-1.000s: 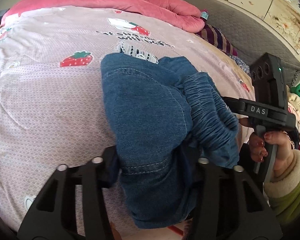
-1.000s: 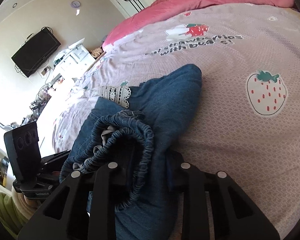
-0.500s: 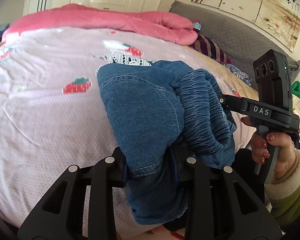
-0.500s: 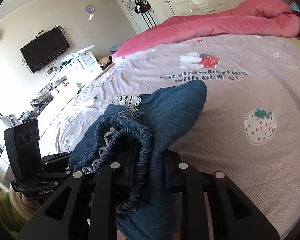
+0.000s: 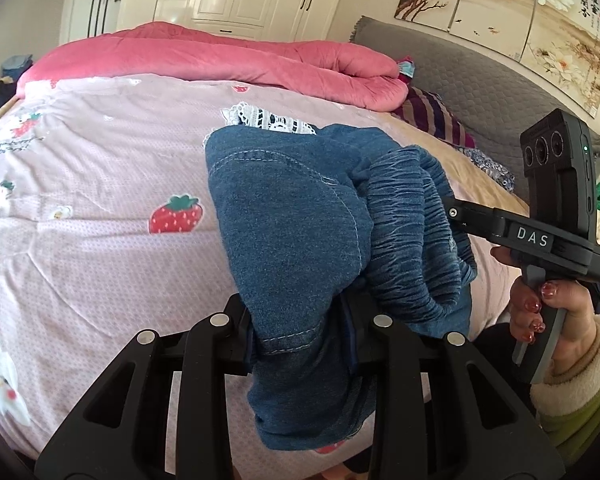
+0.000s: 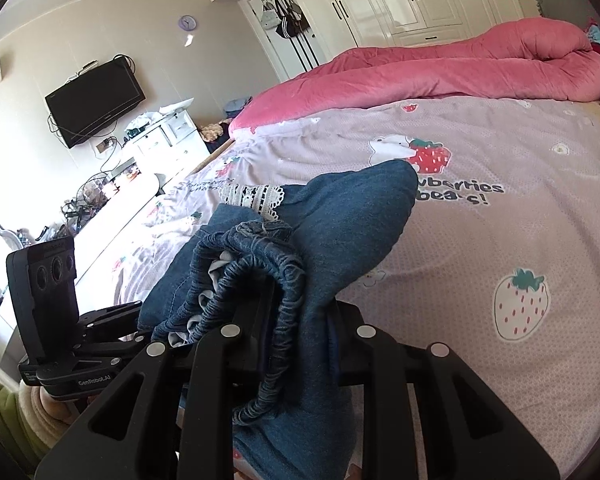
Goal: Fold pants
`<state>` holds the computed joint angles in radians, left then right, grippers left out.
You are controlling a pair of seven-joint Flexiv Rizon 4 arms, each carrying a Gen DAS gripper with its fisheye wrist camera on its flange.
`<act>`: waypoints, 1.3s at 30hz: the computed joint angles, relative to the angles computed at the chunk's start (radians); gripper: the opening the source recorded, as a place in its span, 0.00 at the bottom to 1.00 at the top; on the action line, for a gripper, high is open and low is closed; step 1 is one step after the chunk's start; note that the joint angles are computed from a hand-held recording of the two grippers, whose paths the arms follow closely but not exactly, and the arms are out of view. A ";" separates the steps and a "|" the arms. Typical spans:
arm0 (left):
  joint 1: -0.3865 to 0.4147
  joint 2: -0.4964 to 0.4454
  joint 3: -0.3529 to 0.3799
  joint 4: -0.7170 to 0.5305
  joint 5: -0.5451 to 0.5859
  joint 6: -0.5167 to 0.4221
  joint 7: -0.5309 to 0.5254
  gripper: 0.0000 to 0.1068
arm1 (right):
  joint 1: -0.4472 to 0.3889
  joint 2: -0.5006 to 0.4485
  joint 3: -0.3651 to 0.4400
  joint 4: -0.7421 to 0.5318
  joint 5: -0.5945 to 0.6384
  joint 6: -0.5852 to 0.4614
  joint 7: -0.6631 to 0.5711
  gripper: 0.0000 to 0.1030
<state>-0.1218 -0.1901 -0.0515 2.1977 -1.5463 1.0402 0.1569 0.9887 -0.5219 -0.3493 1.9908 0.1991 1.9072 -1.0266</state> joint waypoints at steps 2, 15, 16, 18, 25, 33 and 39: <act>-0.001 -0.005 -0.002 -0.008 0.001 0.008 -0.007 0.22 | -0.011 -0.004 0.007 -0.009 -0.005 0.000 0.001 0.20; 0.020 -0.092 -0.025 -0.112 0.057 0.058 -0.068 0.22 | -0.101 -0.068 0.043 -0.125 -0.102 -0.059 0.064 0.20; 0.026 -0.098 -0.027 -0.117 0.066 0.056 -0.076 0.22 | -0.107 -0.073 0.047 -0.133 -0.111 -0.062 0.069 0.20; 0.035 -0.108 -0.031 -0.127 0.078 0.056 -0.092 0.22 | -0.124 -0.084 0.060 -0.149 -0.129 -0.067 0.081 0.20; 0.060 -0.139 -0.046 -0.161 0.114 0.055 -0.134 0.22 | -0.157 -0.118 0.073 -0.196 -0.172 -0.083 0.120 0.20; 0.079 -0.181 -0.065 -0.206 0.143 0.070 -0.170 0.22 | -0.185 -0.150 0.079 -0.243 -0.213 -0.108 0.157 0.20; 0.090 -0.218 -0.085 -0.240 0.177 0.096 -0.196 0.22 | -0.218 -0.177 0.097 -0.275 -0.244 -0.124 0.191 0.20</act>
<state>-0.0313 -0.4085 -0.1362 1.9573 -1.3689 1.1365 -0.0396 0.7708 -0.6989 -0.2523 1.7161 -0.0451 1.7833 -0.8351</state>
